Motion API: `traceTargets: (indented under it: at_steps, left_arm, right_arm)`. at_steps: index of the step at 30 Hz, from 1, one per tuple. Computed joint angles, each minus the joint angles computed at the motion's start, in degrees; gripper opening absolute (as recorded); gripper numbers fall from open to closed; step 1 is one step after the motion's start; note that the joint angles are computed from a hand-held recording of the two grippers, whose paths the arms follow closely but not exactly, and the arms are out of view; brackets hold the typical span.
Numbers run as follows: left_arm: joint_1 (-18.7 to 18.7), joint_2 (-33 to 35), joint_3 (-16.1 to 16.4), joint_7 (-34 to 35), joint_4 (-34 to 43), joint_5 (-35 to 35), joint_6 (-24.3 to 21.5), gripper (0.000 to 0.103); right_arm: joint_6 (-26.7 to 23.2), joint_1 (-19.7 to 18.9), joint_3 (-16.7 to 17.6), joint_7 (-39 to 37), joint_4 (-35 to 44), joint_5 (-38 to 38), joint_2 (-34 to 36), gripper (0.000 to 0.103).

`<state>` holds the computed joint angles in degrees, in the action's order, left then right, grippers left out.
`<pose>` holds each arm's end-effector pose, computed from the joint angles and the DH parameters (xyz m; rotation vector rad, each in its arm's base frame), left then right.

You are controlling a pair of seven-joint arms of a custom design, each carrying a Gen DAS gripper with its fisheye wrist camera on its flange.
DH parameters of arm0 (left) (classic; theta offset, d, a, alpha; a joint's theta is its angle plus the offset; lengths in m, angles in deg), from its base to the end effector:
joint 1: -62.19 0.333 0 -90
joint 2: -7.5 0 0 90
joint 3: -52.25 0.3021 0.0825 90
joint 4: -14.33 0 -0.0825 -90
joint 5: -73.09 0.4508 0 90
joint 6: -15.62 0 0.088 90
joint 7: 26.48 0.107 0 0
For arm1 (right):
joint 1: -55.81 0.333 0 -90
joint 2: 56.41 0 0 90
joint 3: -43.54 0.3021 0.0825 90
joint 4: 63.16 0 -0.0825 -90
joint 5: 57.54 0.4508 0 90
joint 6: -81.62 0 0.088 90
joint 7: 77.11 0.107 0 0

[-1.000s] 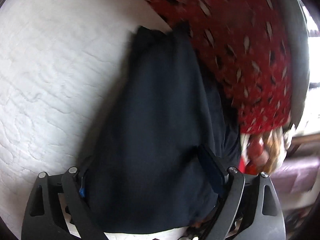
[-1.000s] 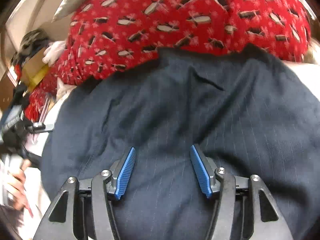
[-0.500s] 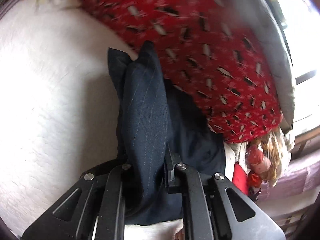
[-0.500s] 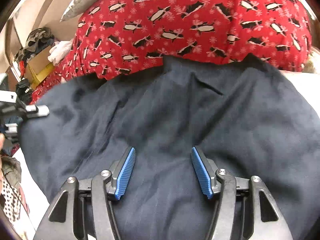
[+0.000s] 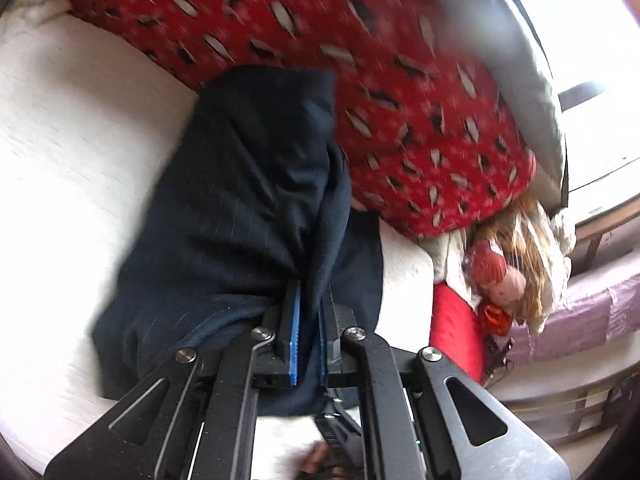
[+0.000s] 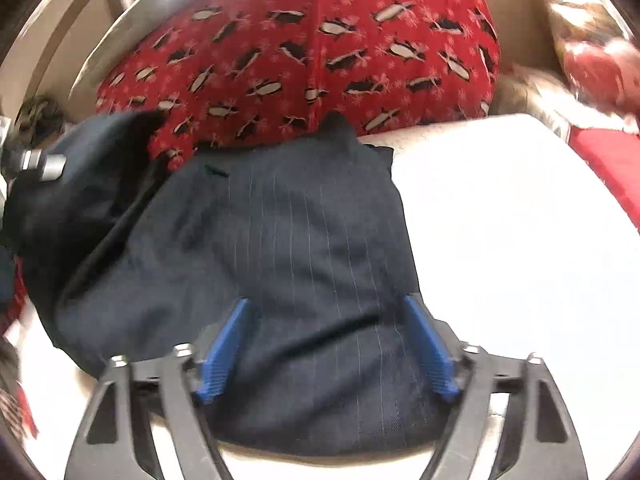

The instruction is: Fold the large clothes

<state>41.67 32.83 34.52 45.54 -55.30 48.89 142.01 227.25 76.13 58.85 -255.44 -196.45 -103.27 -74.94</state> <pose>0.6427 -0.4540 0.5858 1.7440 -1.9902 0.9518 0.4448 0.3352 0.4745 -1.3170 2.0080 -0.6400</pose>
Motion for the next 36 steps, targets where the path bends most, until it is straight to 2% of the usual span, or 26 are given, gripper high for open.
traceTargets:
  at_steps: [2, 7, 9, 12, 14, 17, 18, 20, 21, 22, 23, 25, 26, 27, 29, 32, 34, 36]
  left_arm:
    - [-1.78, 2.82, -0.14, -0.73, 3.30, 1.80, -1.76, 0.000]
    - [-6.05, 11.32, 0.80, -5.78, 12.49, 6.28, -10.27, 0.000]
    - [-5.42, 11.62, 0.17, -5.87, 11.98, 5.26, -11.61, 0.000]
    - [-3.04, 6.36, -1.20, -1.31, 5.07, 2.42, -9.28, 0.001]
    - [-1.42, 1.93, -1.80, 2.33, 0.37, 0.12, -7.61, 0.001]
    - [2.22, -5.72, -2.54, 8.24, -7.15, -6.98, -4.48, 0.003]
    - [2.90, -7.60, -2.10, 9.12, -8.84, -8.52, -3.08, 0.007]
    - [3.61, -11.16, -0.33, 9.56, -12.11, -8.16, 0.11, 0.027]
    - [3.17, -12.45, 1.13, 7.72, -13.53, -4.52, 2.15, 0.051]
    - [2.22, -13.17, 2.81, 3.86, -14.62, 1.65, 4.02, 0.063]
    - [1.56, -13.35, 3.95, 0.69, -15.17, 6.99, 4.81, 0.063]
    - [0.86, -12.20, 5.28, -2.87, -15.52, 15.29, 4.13, 0.063]
    - [1.02, -11.49, 5.18, -3.39, -15.50, 16.10, 2.88, 0.063]
    - [1.74, -10.57, 4.53, -2.31, -15.85, 14.09, 1.42, 0.062]
    - [3.04, -9.36, 3.07, 0.47, -17.31, 8.86, 0.14, 0.063]
    - [4.06, -10.90, 1.81, 2.86, -22.35, 2.25, 3.82, 0.065]
    - [4.88, -12.25, 1.46, 5.31, -24.62, -1.58, 5.19, 0.065]
    - [4.94, -12.57, 1.54, 6.84, -25.13, -2.61, 5.46, 0.065]
  right_arm:
    - [-0.76, 0.29, -0.16, -0.46, 0.33, 0.98, 0.12, 0.087]
    - [0.64, 0.03, -0.37, 0.16, -0.41, 0.61, -0.21, 0.088]
    - [1.16, 0.05, -0.65, 0.06, -0.81, 1.41, -0.34, 0.092]
    - [2.61, -0.09, -0.94, -0.74, -1.15, 2.43, -0.34, 0.095]
    - [2.93, 0.08, -1.11, -2.46, -0.74, 3.13, 0.22, 0.103]
    - [2.12, 0.50, -1.33, -4.87, 0.02, 4.90, 0.85, 0.103]
    - [2.16, 0.78, -1.68, -5.91, 0.01, 5.96, 0.76, 0.103]
    - [1.98, 1.95, -3.02, -10.72, 0.08, 9.77, 0.42, 0.102]
    - [0.64, 2.54, -3.63, -13.64, 0.49, 12.16, 0.10, 0.100]
    - [-1.30, 2.20, -3.09, -13.32, 0.58, 12.60, -0.75, 0.096]
    - [-4.00, 1.29, -1.83, -10.47, 0.35, 11.74, -2.53, 0.092]
    - [-5.89, -1.00, 0.78, -2.51, -1.07, 7.82, -7.12, 0.093]
    - [-5.62, -1.75, 1.53, -0.06, -1.31, 6.29, -8.39, 0.094]
    - [-3.12, -2.40, 1.67, 1.75, -1.13, 4.76, -9.22, 0.094]
    - [3.96, -0.58, -1.75, -3.65, 1.37, 8.16, -6.02, 0.098]
    - [9.51, 2.41, -5.57, -14.02, 7.61, 17.76, 2.01, 0.098]
    - [10.66, 3.67, -6.99, -20.11, 13.48, 24.66, 8.71, 0.098]
    - [10.63, 4.39, -7.79, -25.26, 18.69, 32.17, 14.32, 0.097]
